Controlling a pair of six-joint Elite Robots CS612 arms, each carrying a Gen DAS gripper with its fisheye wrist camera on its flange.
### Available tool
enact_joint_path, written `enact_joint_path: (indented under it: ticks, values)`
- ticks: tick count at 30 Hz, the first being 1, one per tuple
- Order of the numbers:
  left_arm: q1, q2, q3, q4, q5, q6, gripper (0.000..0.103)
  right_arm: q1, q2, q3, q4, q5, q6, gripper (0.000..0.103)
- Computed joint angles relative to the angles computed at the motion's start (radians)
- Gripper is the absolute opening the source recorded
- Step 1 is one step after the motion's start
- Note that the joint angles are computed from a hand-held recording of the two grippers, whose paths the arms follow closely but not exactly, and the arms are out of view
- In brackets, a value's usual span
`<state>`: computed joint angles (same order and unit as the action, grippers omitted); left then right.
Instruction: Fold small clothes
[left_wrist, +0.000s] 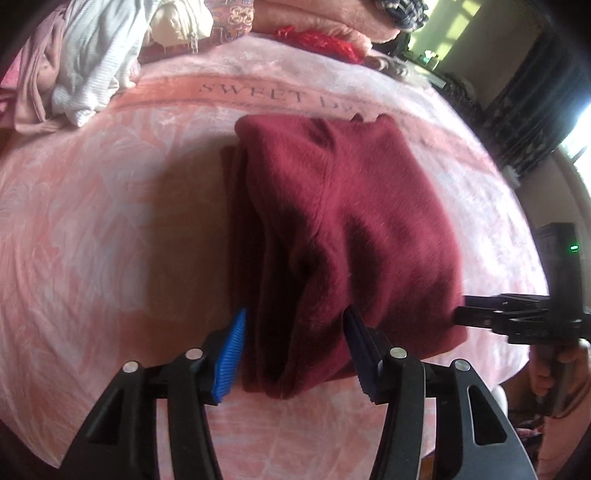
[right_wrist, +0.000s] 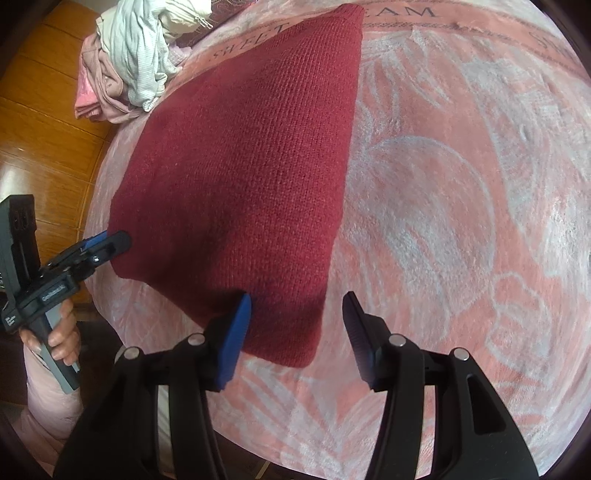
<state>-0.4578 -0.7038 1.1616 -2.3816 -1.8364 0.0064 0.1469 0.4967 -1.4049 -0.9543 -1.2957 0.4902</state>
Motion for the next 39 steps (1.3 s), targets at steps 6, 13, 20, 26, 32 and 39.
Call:
enact_joint_path:
  ticks: [6,13,20,26,32,39]
  values:
    - [0.011,0.011,-0.005,-0.012,-0.080,-0.043,0.008,0.008,0.000,-0.001,0.001,-0.009,0.012,0.053]
    - [0.048,-0.010,0.029,-0.085,-0.140,-0.074,0.008,0.021,-0.008,0.002,-0.010,-0.032,-0.006,0.053]
    - [0.037,0.050,-0.011,0.005,-0.116,-0.079,0.009,0.018,0.013,0.019,0.002,-0.019,0.020,0.057]
    - [0.036,0.027,-0.019,0.029,-0.087,-0.039,0.051,0.013,0.008,0.015,-0.001,-0.016,-0.013,0.058]
    - [0.035,0.084,-0.161,0.083,-0.061,-0.047,0.067,0.003,-0.039,0.070,-0.068,-0.080,-0.040,0.061]
    - [0.044,0.135,-0.266,0.194,-0.151,-0.039,0.069,0.000,-0.068,0.144,-0.113,-0.095,-0.088,0.063]
